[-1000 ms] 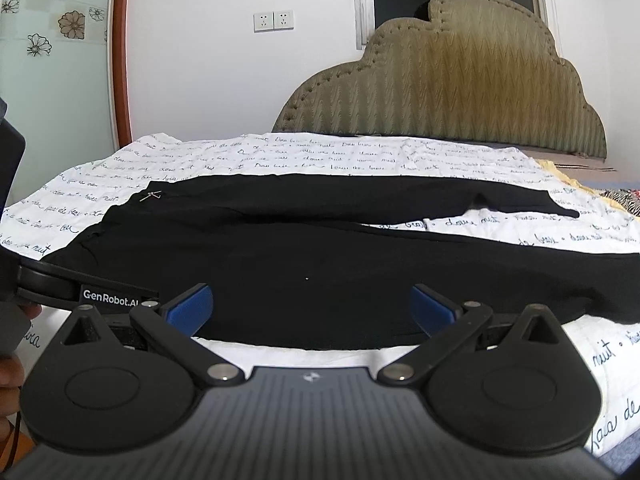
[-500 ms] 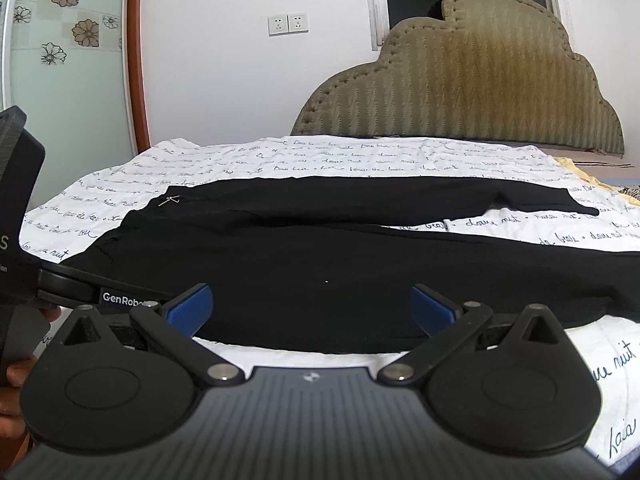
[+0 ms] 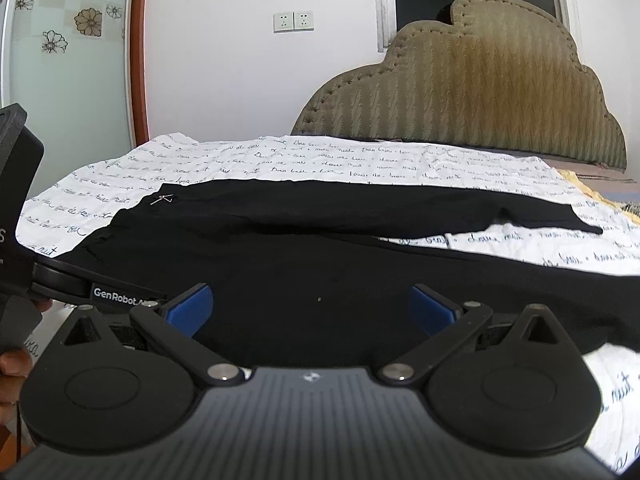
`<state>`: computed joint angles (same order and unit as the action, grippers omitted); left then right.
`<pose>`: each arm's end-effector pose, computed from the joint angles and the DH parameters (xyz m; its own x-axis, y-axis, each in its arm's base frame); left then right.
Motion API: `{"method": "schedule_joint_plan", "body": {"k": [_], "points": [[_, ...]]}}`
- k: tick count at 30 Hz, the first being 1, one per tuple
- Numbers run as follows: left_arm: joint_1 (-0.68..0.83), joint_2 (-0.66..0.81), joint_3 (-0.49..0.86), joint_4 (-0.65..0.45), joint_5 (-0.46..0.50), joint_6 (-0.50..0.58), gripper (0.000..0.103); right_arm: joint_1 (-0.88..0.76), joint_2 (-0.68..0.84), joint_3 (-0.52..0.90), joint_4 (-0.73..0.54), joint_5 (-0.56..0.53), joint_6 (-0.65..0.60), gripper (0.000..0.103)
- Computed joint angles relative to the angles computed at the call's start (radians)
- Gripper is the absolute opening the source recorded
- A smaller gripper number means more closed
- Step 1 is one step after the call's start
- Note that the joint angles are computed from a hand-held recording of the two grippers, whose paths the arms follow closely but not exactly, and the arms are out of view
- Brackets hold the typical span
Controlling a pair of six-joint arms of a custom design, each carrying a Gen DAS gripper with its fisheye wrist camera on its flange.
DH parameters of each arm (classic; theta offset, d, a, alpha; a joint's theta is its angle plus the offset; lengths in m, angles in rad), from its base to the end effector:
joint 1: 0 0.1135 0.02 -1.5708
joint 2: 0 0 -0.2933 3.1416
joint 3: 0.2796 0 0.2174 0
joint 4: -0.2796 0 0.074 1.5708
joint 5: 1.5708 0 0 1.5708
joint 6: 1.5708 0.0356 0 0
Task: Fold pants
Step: 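Grasp the waistband of the black pants with the left and right grippers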
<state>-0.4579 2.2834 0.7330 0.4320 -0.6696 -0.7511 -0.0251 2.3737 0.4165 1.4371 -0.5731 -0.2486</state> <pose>0.2973 -0.1219 0.0361 -0.6602 -0.2712 -0.7005 -0.4751 0.8731 0.1097 0.2984 0.0118 0.0494 -0.3710 -0.1975 -0.9074 -0.5577 0.8287 0.0477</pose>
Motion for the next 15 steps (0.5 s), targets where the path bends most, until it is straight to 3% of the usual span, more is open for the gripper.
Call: {"method": "schedule_joint_plan", "body": {"k": [6, 11, 15], "points": [[0.101, -0.032, -0.026, 0.088, 0.059, 0.121, 0.101, 0.024, -0.027, 0.102, -0.090, -0.029, -0.023, 0.103], [0.283, -0.091, -0.063, 0.226, 0.122, 0.340, 0.101, 0.043, -0.025, 0.252, -0.128, -0.104, -0.064, 0.103], [0.464, -0.093, 0.019, 0.211, 0.255, 0.487, 0.101, 0.086, -0.027, 0.488, -0.402, -0.116, -0.163, 0.103]]}}
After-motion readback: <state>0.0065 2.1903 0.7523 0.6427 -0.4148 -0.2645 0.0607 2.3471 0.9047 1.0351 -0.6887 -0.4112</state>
